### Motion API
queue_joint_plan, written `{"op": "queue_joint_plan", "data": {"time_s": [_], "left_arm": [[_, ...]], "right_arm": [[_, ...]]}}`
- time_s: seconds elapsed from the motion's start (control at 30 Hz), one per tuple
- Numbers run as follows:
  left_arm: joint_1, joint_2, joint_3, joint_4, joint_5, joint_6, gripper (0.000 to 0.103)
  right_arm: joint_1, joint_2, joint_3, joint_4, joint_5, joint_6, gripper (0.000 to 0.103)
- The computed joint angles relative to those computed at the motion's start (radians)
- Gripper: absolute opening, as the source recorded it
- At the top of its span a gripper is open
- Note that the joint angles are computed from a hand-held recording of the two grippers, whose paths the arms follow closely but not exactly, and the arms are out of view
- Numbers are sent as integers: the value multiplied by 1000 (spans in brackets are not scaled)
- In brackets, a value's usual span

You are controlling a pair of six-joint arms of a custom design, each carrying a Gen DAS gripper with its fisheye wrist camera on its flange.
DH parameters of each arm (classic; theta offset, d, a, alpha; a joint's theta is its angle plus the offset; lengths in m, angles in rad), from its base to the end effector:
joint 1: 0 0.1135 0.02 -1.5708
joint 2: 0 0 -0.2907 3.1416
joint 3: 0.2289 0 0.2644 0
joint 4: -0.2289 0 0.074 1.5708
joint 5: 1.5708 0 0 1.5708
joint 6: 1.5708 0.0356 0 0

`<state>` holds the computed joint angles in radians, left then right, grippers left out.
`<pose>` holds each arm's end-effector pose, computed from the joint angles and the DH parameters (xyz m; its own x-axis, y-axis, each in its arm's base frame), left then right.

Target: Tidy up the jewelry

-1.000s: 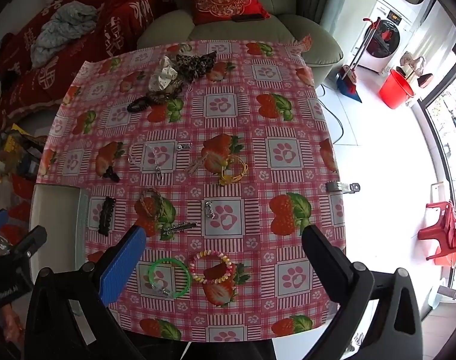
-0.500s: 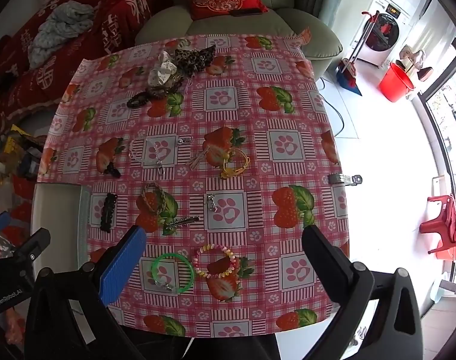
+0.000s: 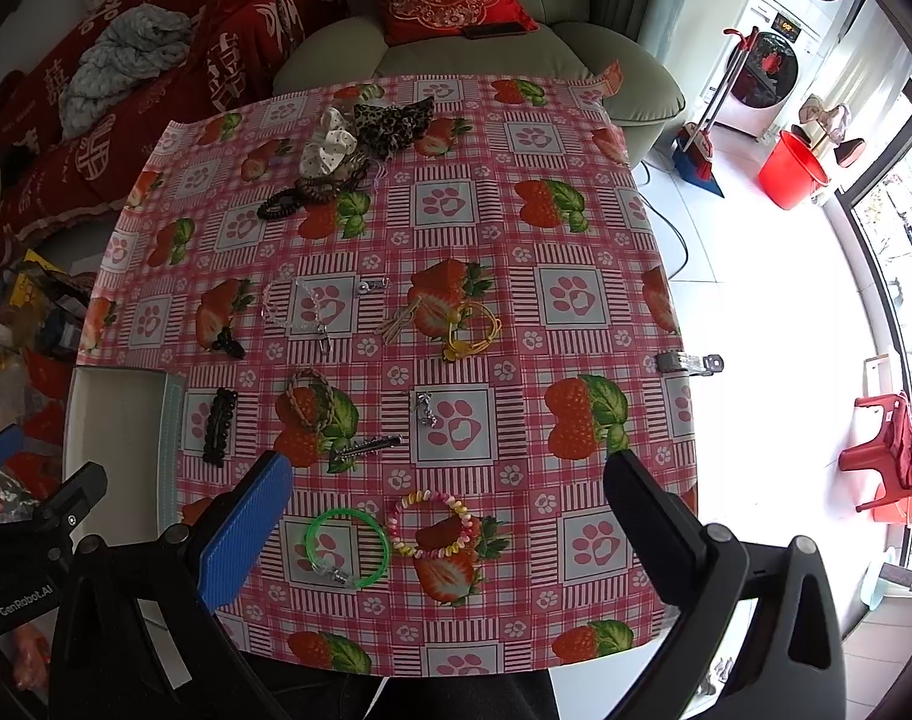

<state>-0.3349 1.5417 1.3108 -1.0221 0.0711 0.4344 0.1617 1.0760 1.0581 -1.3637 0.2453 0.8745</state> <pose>0.2921 -0.1043 0.2995 -0.6670 0.6766 -0.3119 0.6940 0.7165 0.0703 0.1602 0.0174 0.3181 -0.7069 0.6388 -0.3036 0.6725 0.7401 -0.0087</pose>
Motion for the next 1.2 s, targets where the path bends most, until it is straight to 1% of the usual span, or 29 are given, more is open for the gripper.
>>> {"op": "queue_joint_plan", "data": {"time_s": [0.7, 1.2], "left_arm": [[5, -13, -16, 5, -3, 4, 103], [11, -1, -25, 19, -10, 11, 103]], "right_arm": [[16, 7, 12, -9, 8, 9, 103], [16, 17, -1, 17, 2, 0, 103]]}}
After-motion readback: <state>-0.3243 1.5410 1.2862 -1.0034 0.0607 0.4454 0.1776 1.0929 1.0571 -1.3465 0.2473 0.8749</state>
